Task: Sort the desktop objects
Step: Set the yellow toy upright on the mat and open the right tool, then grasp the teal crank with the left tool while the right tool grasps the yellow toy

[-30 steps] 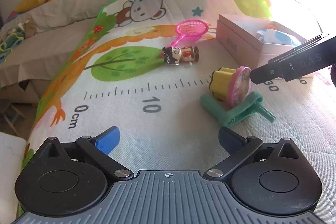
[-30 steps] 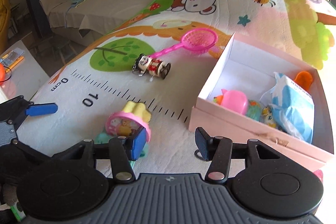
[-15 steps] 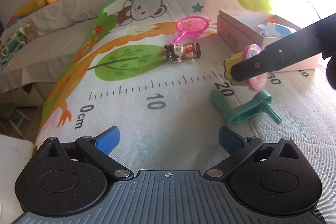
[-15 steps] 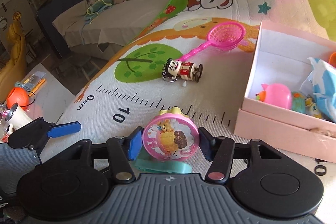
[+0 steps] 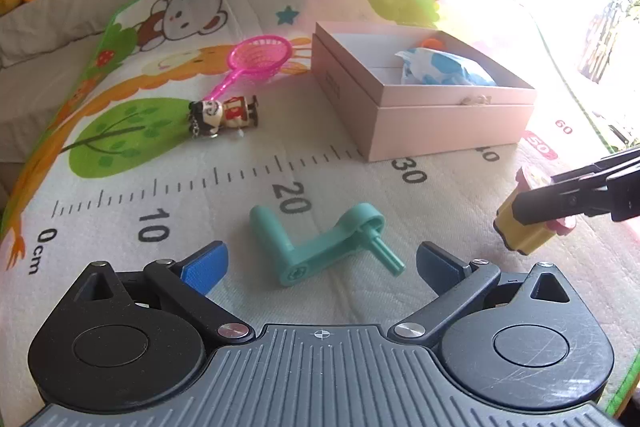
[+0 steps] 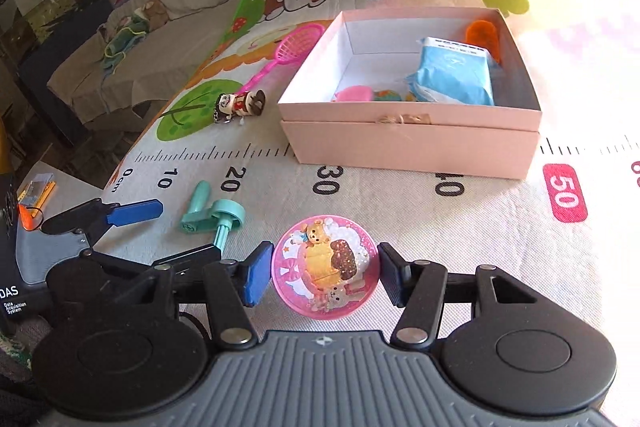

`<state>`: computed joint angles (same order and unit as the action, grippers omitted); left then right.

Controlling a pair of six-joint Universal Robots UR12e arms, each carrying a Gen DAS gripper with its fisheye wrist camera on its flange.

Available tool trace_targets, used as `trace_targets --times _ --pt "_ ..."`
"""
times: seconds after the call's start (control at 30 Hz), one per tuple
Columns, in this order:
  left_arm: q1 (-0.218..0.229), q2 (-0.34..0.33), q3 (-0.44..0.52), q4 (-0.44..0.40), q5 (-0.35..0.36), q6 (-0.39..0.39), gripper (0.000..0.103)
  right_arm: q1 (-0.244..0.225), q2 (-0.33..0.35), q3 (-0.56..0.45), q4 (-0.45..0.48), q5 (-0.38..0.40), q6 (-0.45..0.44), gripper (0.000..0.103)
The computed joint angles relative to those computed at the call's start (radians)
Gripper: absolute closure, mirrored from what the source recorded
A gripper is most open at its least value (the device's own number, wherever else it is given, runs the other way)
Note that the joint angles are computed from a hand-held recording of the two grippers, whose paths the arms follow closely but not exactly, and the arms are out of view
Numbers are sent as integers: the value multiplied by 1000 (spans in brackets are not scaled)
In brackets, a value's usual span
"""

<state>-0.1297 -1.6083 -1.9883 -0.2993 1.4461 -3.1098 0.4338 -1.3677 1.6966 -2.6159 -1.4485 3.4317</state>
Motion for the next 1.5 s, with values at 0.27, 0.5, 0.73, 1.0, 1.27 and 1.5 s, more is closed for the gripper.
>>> trace_targets --times 0.27,0.5,0.73,1.0,1.27,1.5 --pt "-37 -51 52 -28 93 29 0 18 -12 53 -99 -81 -12 45" --pt "-17 -26 21 -19 133 83 0 51 -27 103 -193 -146 -148 13" --pt "-9 -18 15 -18 170 80 0 64 -16 128 -185 -130 -94 1" --pt "54 15 -16 0 -62 46 0 87 -5 115 -163 -197 -93 0" --pt "-4 -43 41 -22 87 40 5 103 0 119 -180 -246 -142 0" --pt "12 -13 12 3 51 35 27 108 1 121 -274 -291 -173 4"
